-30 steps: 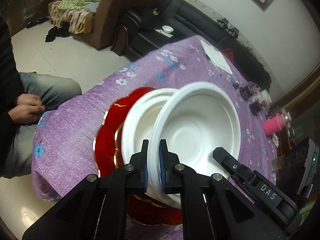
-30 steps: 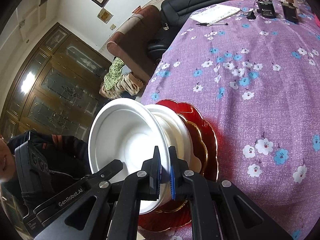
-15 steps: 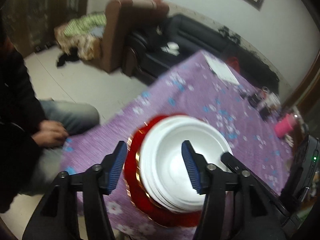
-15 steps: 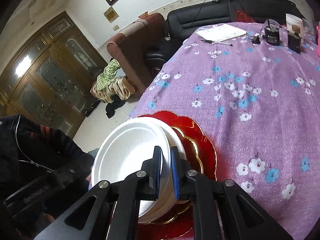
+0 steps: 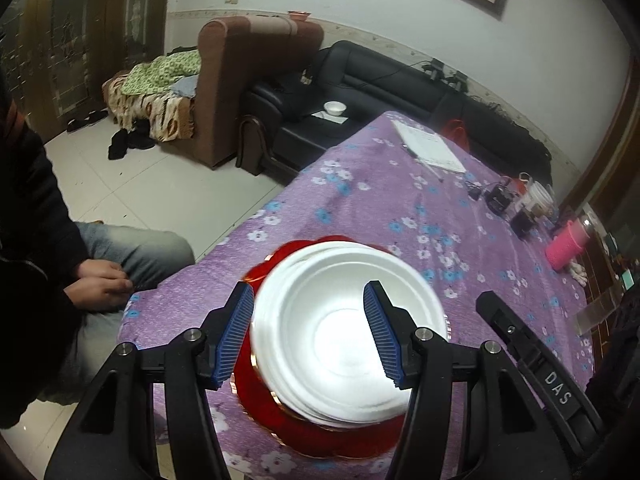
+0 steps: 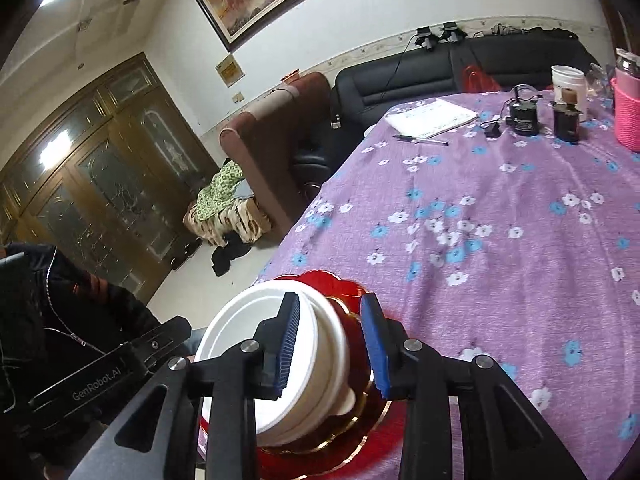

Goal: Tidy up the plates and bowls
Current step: 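Open both tools to release the white bowl on the stack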

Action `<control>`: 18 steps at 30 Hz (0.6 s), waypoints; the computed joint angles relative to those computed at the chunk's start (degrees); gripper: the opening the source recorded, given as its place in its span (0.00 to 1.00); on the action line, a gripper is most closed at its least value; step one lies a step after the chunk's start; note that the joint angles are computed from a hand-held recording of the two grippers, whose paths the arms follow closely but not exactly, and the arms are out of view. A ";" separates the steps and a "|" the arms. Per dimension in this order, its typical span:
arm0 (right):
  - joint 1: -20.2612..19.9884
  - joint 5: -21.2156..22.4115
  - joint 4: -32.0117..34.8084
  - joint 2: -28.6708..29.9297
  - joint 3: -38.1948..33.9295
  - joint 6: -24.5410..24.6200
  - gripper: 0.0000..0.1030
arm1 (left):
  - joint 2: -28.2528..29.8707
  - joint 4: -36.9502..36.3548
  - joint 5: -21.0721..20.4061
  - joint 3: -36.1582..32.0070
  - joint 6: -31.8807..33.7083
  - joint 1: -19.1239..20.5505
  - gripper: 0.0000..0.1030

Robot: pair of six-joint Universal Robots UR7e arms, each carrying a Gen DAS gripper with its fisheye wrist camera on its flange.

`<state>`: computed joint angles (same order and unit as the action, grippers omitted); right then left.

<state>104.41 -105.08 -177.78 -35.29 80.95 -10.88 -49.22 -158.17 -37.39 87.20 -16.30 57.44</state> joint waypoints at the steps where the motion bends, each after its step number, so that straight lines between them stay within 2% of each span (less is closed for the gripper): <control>1: -0.04 -0.07 -0.18 -0.24 0.31 0.07 0.33 | 0.19 -0.11 -0.13 -0.05 0.11 -0.18 0.55; 10: -1.72 -0.25 -2.44 -3.63 4.16 1.01 0.34 | 2.72 0.07 -1.93 -1.58 1.39 -1.90 0.55; 16: -2.98 0.17 -3.89 -6.30 7.07 0.98 0.34 | 5.50 -3.99 -2.86 -1.67 6.50 -3.86 0.55; 18: -3.51 0.34 -4.49 -7.33 8.46 0.82 0.34 | 6.44 -3.30 -3.74 -2.18 7.11 -4.30 0.55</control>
